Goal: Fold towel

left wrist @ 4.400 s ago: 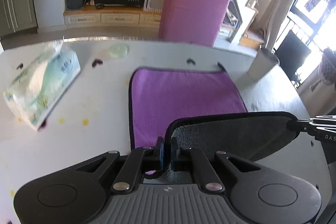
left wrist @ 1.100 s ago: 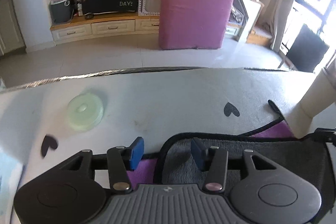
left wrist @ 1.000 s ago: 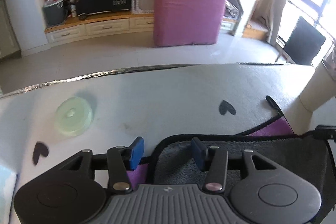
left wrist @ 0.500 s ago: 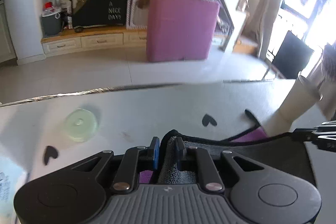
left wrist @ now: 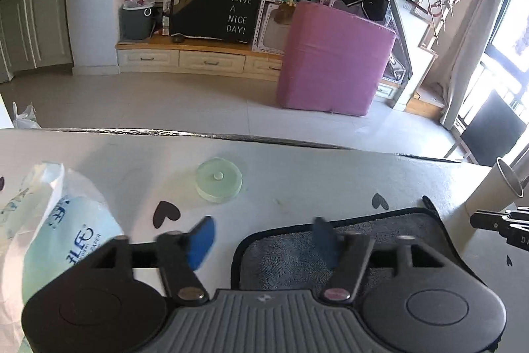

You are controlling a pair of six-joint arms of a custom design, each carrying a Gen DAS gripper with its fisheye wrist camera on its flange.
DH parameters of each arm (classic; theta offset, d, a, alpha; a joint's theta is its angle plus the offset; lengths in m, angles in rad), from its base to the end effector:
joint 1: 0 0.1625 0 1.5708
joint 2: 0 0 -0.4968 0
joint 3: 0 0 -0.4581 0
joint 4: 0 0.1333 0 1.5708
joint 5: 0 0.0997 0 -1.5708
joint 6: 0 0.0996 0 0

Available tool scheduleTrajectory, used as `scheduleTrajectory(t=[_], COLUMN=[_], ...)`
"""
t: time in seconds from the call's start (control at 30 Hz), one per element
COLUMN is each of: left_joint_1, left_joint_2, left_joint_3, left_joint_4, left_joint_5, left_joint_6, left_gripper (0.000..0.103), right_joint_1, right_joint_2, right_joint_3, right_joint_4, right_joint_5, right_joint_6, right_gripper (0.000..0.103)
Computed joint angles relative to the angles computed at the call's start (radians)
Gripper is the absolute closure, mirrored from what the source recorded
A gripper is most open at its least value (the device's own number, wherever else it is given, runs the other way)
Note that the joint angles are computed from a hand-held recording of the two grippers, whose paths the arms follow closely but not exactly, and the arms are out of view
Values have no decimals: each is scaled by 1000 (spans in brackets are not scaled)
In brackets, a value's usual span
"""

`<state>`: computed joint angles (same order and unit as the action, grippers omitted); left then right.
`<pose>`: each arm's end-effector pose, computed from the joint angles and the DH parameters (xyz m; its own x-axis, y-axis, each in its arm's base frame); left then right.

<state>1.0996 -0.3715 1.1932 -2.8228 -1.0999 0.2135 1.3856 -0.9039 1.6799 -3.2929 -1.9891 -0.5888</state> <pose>-0.2507 -0.8852 -0.0317 -0.7726 0.4021 -0.4913 0.5897 0.7414 -0.3203 -0.0499 -0.7704 0.2596 -0.7563 0.0900 0.6480 -0.3755 0.7514 -0.5426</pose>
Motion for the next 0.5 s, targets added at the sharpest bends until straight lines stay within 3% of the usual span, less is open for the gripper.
scheduleTrajectory(t=[0.1,0.2,0.27,0.33,0.5], left_joint_1=[-8,-19,-29,-39,-65], left_joint_2=[-23,-47,-64,-82,-133], left_joint_3=[32,65,90,119,198], left_joint_4=[1,5,1,-9,-25], left_joint_5=[6,17,21,23,19], left_joint_6=[-18,-30,-43,-44,-63], left_gripper=[23,14,5,2,0], right_joint_1=[8,12,15,20,42], right_joint_2=[-13,-37,-57,-76,-120], right_joint_3=[13,35,58,80,141], right_joint_4=[1,16,14,11,-28], right_joint_5=[2,15,24,31,33], right_joint_6=[14,52,73,93,122], right_gripper=[97,87,67,48,17])
